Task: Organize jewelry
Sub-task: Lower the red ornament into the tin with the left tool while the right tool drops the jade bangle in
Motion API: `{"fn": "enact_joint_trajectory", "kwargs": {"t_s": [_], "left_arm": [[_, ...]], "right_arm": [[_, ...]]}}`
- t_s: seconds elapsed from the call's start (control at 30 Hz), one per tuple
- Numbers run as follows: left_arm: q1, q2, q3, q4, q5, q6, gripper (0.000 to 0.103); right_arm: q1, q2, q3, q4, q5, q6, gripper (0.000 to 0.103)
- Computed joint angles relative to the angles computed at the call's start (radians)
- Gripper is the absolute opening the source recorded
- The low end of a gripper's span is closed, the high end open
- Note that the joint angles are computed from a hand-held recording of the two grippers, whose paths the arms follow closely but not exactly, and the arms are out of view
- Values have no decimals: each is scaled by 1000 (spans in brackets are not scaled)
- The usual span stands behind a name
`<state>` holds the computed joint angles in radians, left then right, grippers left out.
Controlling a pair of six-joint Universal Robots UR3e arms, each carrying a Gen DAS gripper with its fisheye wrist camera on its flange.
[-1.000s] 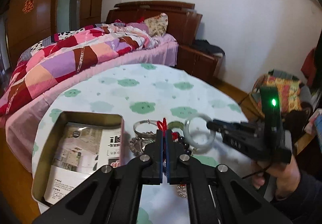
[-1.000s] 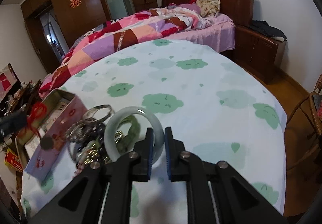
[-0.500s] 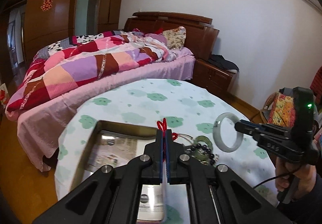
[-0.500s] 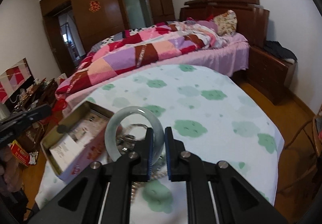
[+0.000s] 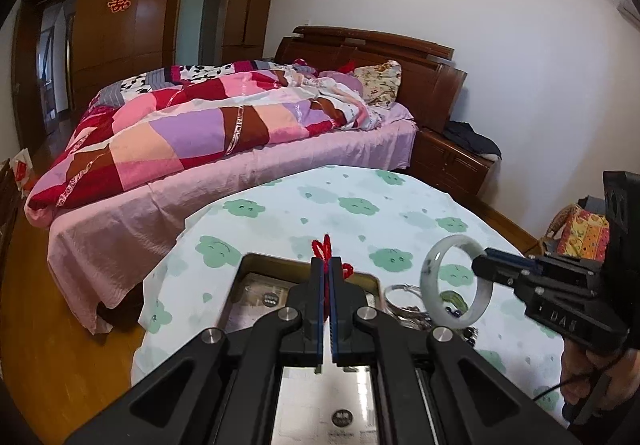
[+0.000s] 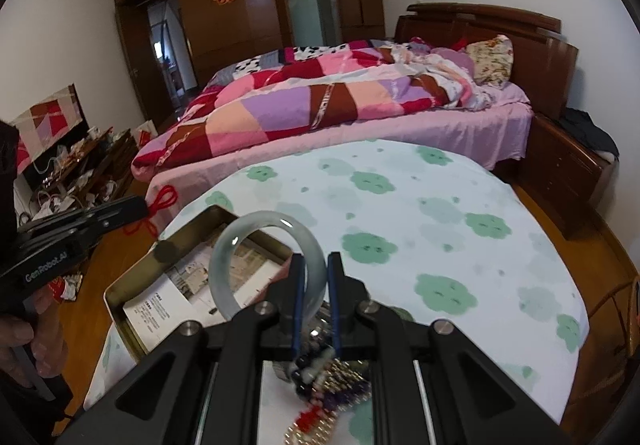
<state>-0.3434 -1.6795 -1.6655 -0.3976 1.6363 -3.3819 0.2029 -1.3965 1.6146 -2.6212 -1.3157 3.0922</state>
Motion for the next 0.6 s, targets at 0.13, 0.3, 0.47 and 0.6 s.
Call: {"fn": "enact_joint_trajectory", "kwargs": {"t_s": [0.13, 0.3, 0.47, 0.6], "left_arm": [[22, -21, 11, 3, 0, -3, 0], [44, -44, 16, 14, -7, -2, 0], [59, -74, 21, 9, -13, -8, 0], [62, -97, 23, 7, -12, -5, 1]], "right_arm": [[66, 92, -112, 31, -50, -7, 13], [120, 178, -227, 78, -92, -15, 13], [149, 242, -302, 114, -116, -19, 13], [169, 283, -337, 136, -135, -23, 13]]}}
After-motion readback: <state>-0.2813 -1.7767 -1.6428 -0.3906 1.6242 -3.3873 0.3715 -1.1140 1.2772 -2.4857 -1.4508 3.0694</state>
